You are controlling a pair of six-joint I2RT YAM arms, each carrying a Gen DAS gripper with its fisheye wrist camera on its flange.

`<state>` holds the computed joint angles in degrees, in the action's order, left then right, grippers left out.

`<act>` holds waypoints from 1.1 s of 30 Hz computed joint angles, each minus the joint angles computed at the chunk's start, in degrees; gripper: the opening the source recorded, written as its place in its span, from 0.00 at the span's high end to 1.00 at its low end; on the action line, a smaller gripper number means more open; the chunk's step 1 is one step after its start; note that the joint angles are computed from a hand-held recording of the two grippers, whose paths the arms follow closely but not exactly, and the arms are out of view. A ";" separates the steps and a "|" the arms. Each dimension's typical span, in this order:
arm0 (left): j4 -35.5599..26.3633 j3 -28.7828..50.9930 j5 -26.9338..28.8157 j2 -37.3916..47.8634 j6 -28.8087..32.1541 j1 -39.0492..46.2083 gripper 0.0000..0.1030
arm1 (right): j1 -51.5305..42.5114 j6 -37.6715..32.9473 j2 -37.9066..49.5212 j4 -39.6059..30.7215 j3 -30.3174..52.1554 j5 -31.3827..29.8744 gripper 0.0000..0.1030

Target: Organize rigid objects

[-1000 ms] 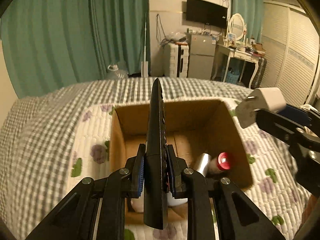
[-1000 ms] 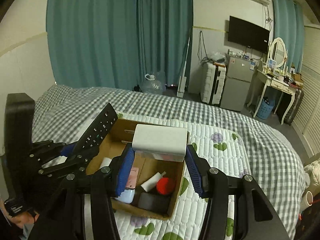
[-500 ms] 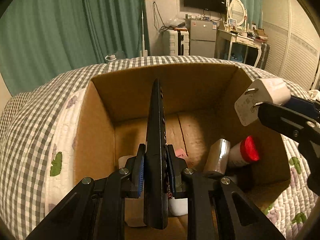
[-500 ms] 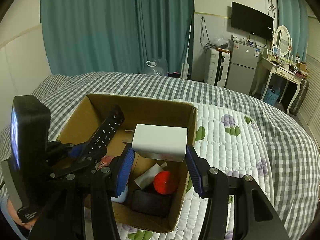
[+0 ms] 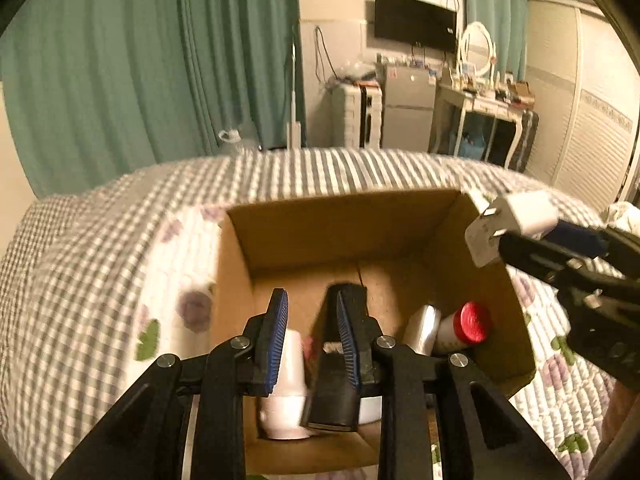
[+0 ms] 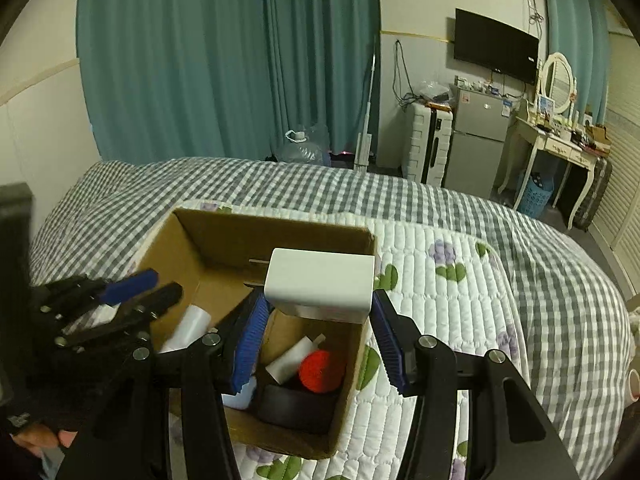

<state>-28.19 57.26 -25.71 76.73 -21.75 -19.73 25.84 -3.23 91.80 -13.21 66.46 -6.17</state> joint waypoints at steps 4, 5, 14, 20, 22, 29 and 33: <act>-0.83 -0.25 -0.14 -2.27 0.55 2.03 0.73 | 1.90 0.37 3.44 -2.07 3.87 1.40 0.50; -0.72 -0.89 -0.08 -2.93 0.70 2.47 0.73 | 2.55 0.34 4.86 -2.67 5.08 1.78 0.50; 2.70 -5.69 1.19 -4.97 4.10 5.84 0.73 | 6.33 0.83 17.07 -3.91 12.42 5.62 0.50; 1.83 -6.50 0.28 -6.75 4.33 4.98 0.73 | 6.19 3.90 12.74 2.46 7.82 5.87 0.36; -0.53 -5.38 -1.49 -8.45 3.64 3.37 0.73 | 6.15 4.44 10.06 1.59 7.17 6.12 0.36; -14.18 4.36 -10.71 -15.20 -1.49 -7.42 0.73 | 5.40 5.56 -6.73 -7.51 4.30 9.48 0.36; -24.55 12.03 -22.29 -18.13 -6.44 -20.72 0.73 | 5.87 3.39 -19.54 -12.57 1.34 10.67 0.36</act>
<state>-52.74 69.29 -48.00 58.60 -28.20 -40.45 31.71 0.16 72.26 -25.78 67.81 4.50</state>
